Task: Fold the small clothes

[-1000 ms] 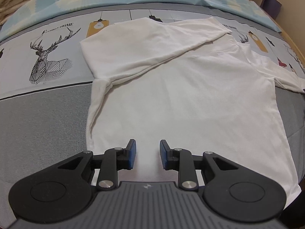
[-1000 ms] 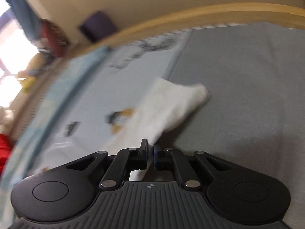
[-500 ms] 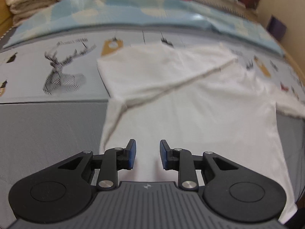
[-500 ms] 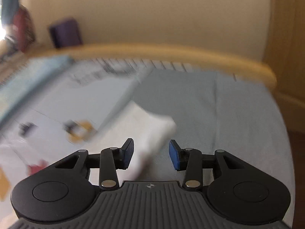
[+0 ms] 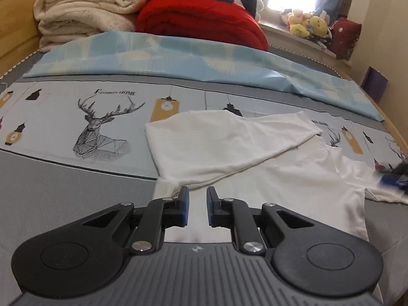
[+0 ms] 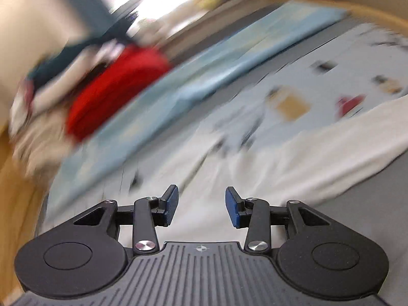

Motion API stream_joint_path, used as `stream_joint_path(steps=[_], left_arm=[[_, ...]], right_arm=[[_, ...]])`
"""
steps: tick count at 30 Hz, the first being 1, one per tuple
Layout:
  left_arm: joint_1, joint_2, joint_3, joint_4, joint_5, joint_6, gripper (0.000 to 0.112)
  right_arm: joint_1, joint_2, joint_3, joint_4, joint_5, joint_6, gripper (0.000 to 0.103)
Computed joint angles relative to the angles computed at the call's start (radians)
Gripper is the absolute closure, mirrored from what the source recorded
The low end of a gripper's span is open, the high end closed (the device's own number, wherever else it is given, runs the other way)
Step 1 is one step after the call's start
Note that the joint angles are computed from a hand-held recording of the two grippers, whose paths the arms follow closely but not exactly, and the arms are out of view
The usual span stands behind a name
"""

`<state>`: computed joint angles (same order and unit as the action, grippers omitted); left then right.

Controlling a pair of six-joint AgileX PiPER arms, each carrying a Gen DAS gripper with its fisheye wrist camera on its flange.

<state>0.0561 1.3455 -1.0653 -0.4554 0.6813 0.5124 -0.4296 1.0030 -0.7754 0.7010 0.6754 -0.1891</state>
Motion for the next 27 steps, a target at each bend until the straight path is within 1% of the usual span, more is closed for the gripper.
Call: stream_joint_path(steps=[1,2,3,4,5,6,7,8,9,12,13,14,16,18,19,20,21,22,23,24,25,26,27], left_arm=[[-0.007,0.001,-0.002,-0.008,0.004,0.008,0.097],[-0.015,0.006,-0.005,-0.014,0.003,0.015,0.097],[-0.034,0.015,-0.014,-0.011,-0.004,0.011,0.097],[-0.055,0.026,-0.024,-0.001,-0.015,-0.002,0.097],[-0.084,0.043,-0.04,0.016,-0.03,-0.022,0.097],[-0.118,0.064,-0.059,0.037,-0.051,-0.043,0.097],[-0.158,0.093,-0.087,0.062,-0.072,-0.065,0.097],[-0.191,0.123,-0.111,0.075,-0.092,-0.077,0.097],[-0.229,0.165,-0.147,0.091,-0.11,-0.096,0.097],[-0.337,0.317,-0.286,0.151,-0.125,-0.185,0.097],[-0.373,0.371,-0.336,0.176,-0.129,-0.214,0.097],[-0.41,0.436,-0.394,0.198,-0.131,-0.242,0.097],[-0.467,0.546,-0.498,0.234,-0.129,-0.286,0.097],[-0.521,0.66,-0.611,0.289,-0.122,-0.349,0.093],[-0.544,0.717,-0.677,0.329,-0.1,-0.388,0.086],[-0.57,0.789,-0.774,0.382,-0.048,-0.441,0.078],[-0.586,0.853,-0.865,0.413,0.012,-0.473,0.066],[-0.602,0.91,-0.945,0.441,0.05,-0.504,0.066],[-0.612,0.945,-0.985,0.466,0.054,-0.526,0.066],[-0.624,0.978,-1.025,0.503,0.057,-0.553,0.066],[-0.634,1.011,-1.071,0.544,0.08,-0.578,0.075],[-0.642,1.057,-1.153,0.587,0.14,-0.598,0.084],[-0.643,1.079,-1.199,0.61,0.179,-0.603,0.105]], right_arm=[[0.048,0.038,0.012,-0.069,-0.008,0.024,0.06],[0.09,0.083,0.012,-0.147,-0.012,0.088,0.06],[0.12,0.101,0.025,-0.185,-0.042,0.123,0.06],[0.14,0.134,0.038,-0.198,-0.083,0.117,0.061],[0.152,0.179,0.039,-0.252,-0.106,0.13,0.061],[0.153,0.224,0.039,-0.345,-0.116,0.182,0.061],[0.156,0.247,0.044,-0.416,-0.102,0.246,0.062],[0.142,0.268,0.049,-0.446,-0.107,0.27,0.062],[0.14,0.26,0.05,-0.482,-0.112,0.3,0.063],[0.077,0.291,-0.035,-0.438,-0.003,0.284,0.062],[0.065,0.293,-0.05,-0.428,0.017,0.298,0.062],[0.06,0.267,-0.048,-0.419,0.037,0.317,0.062],[0.028,0.279,-0.08,-0.386,0.052,0.308,0.062],[-0.002,0.286,-0.112,-0.356,0.077,0.293,0.062],[-0.023,0.272,-0.108,-0.326,0.091,0.265,0.062],[-0.038,0.279,-0.122,-0.302,0.099,0.246,0.062],[-0.05,0.247,-0.096,-0.282,0.111,0.227,0.062],[-0.06,0.248,-0.102,-0.269,0.118,0.216,0.062],[-0.069,0.249,-0.11,-0.26,0.127,0.206,0.062],[-0.075,0.252,-0.115,-0.254,0.131,0.197,0.062],[-0.081,0.254,-0.119,-0.251,0.136,0.189,0.062],[-0.087,0.253,-0.122,-0.251,0.146,0.183,0.062],[-0.086,0.26,-0.127,-0.255,0.15,0.185,0.062]])
